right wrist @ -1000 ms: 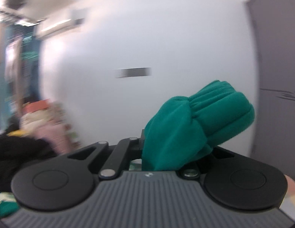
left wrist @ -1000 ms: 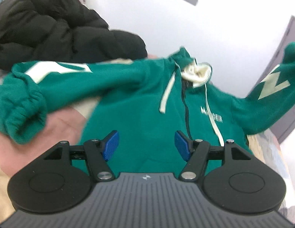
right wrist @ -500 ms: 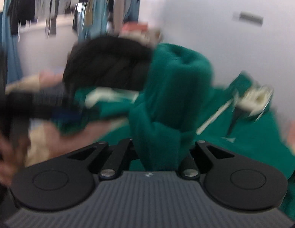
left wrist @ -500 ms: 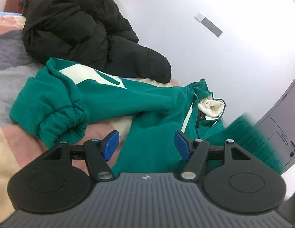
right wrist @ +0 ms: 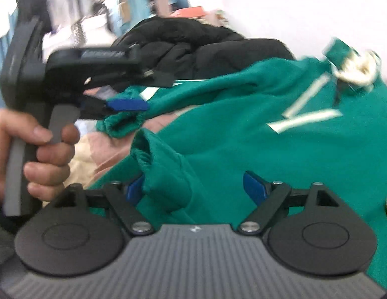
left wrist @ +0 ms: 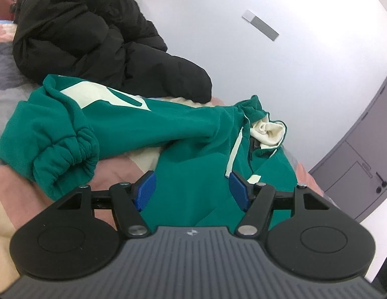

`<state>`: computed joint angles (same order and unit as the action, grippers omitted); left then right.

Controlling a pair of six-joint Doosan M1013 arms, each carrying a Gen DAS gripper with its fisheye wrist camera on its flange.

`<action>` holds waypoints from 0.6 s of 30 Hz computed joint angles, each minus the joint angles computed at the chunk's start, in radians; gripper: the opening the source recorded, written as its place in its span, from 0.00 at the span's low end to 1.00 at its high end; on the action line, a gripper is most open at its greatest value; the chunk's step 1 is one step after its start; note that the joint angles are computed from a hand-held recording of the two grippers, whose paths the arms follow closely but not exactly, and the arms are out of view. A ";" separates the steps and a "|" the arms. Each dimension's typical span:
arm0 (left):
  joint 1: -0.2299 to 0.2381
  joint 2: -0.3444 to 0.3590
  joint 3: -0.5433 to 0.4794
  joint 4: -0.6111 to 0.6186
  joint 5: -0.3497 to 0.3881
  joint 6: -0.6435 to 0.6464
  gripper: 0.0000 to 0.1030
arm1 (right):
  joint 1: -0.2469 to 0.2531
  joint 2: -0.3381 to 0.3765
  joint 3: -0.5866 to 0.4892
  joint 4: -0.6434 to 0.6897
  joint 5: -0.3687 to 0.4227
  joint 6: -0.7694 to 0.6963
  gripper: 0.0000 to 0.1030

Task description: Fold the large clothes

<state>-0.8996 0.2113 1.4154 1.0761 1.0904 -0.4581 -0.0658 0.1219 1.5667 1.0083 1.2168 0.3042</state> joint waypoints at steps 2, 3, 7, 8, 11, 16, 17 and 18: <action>-0.006 -0.003 0.000 0.005 -0.013 0.000 0.68 | -0.031 0.003 0.001 0.022 0.014 0.028 0.81; -0.009 -0.004 0.000 0.010 -0.025 -0.001 0.68 | -0.044 0.003 -0.001 0.035 0.015 0.040 0.81; -0.020 0.006 -0.018 0.011 -0.040 0.029 0.68 | -0.065 0.010 -0.013 0.064 -0.001 0.068 0.81; -0.023 0.012 -0.027 0.007 -0.035 0.050 0.68 | -0.070 0.016 -0.022 0.076 0.010 0.086 0.81; -0.022 0.030 -0.052 -0.018 -0.026 0.099 0.68 | -0.077 0.029 -0.034 0.124 0.022 0.096 0.81; -0.012 0.055 -0.081 -0.081 -0.068 0.169 0.68 | -0.062 0.041 -0.038 0.123 -0.062 0.119 0.81; -0.010 0.066 -0.095 -0.108 -0.067 0.204 0.68 | -0.055 0.048 -0.045 0.104 -0.082 0.137 0.81; -0.008 0.075 -0.106 -0.128 -0.067 0.231 0.67 | -0.046 0.057 -0.053 0.075 -0.105 0.162 0.81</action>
